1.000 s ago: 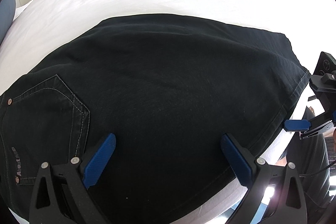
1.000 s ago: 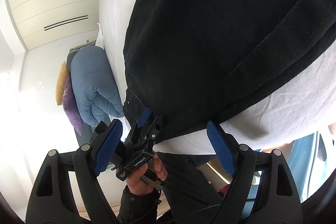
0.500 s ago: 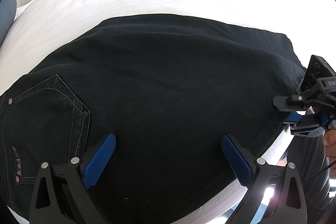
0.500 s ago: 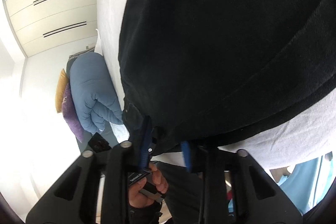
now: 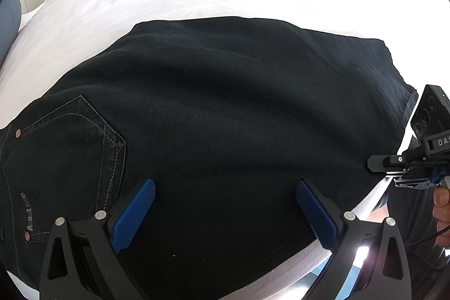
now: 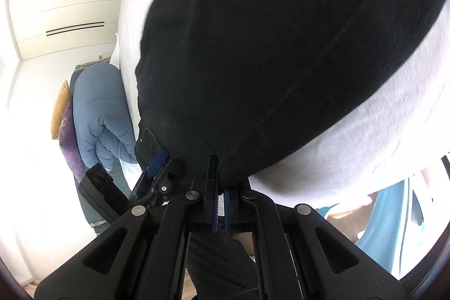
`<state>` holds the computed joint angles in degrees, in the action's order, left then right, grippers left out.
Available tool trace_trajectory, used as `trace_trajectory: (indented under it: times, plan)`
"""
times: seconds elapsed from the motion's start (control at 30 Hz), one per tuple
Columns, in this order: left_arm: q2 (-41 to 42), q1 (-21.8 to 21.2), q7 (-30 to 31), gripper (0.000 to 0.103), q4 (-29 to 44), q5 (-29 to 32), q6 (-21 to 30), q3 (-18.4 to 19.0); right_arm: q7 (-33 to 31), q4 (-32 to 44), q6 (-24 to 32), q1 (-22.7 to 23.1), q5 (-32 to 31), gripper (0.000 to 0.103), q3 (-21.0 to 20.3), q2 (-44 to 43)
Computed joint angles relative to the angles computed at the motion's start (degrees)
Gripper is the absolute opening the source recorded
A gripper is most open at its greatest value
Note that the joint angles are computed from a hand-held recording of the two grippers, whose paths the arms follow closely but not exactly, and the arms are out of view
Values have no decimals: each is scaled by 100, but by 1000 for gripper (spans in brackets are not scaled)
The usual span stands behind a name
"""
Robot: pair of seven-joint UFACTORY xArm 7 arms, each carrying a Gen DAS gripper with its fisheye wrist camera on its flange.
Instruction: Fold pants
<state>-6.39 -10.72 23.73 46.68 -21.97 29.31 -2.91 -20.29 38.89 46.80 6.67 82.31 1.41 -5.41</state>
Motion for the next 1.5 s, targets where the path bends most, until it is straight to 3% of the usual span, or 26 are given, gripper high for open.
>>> trace_trajectory:
  times: [0.07, 0.13, 0.33, 0.43, 0.5, 0.63, 0.7, 0.83, 0.93, 1.07, 1.1, 1.17, 1.37, 1.5]
  plan:
    - [42, 3, -2, 101, 20, 26, -29, -6, -427, 37, 323, -85, 586, 2, -111, 283]
    - [89, 10, -18, 101, 70, 12, -19, -7, -534, 79, 471, -201, 703, 3, -127, 331]
    - [129, 31, -54, 102, 104, 19, -19, -35, -607, 372, -325, -268, -378, 3, -60, 144]
    - [62, 42, -66, 102, 106, 30, 106, -21, -381, 226, 172, -442, -252, 4, -250, 145]
    - [22, 64, -99, 102, 151, 13, 247, 8, -128, 70, 344, -527, -827, 7, -292, -148]
    - [-131, 69, -53, 102, 236, -95, 284, 54, 945, -84, 402, -746, -2869, 11, -388, -898]
    - [-41, 54, -27, 102, 397, -112, 231, 54, 1215, -32, 227, -774, -3282, 11, -485, -1138]
    - [508, 74, -253, 102, 926, 63, 143, -43, 81, 932, 266, -366, -2211, 11, -778, -433]
    - [858, 112, -510, 102, 1213, 220, 138, -121, -489, 2078, 658, -361, -1533, 11, -553, 829]
    - [1059, 179, -714, 102, 1310, 324, 94, -182, 157, 3577, 820, -371, -2272, 10, -169, 2505]
    - [1098, 189, -786, 102, 1313, 387, 81, -187, 178, 3787, 693, -342, -2344, 3, -147, 2796]
    - [1130, 217, -864, 102, 1275, 450, -3, -197, 156, 4193, 656, -667, -1927, 0, 103, 3261]
    - [1287, 198, -1181, 102, 1394, 798, -153, -229, 114, 4656, -87, -996, -2067, 0, 356, 3610]
    - [1153, 220, -1122, 102, 1226, 712, -319, -279, 337, 3686, -790, -1206, -2375, 5, 300, 2659]
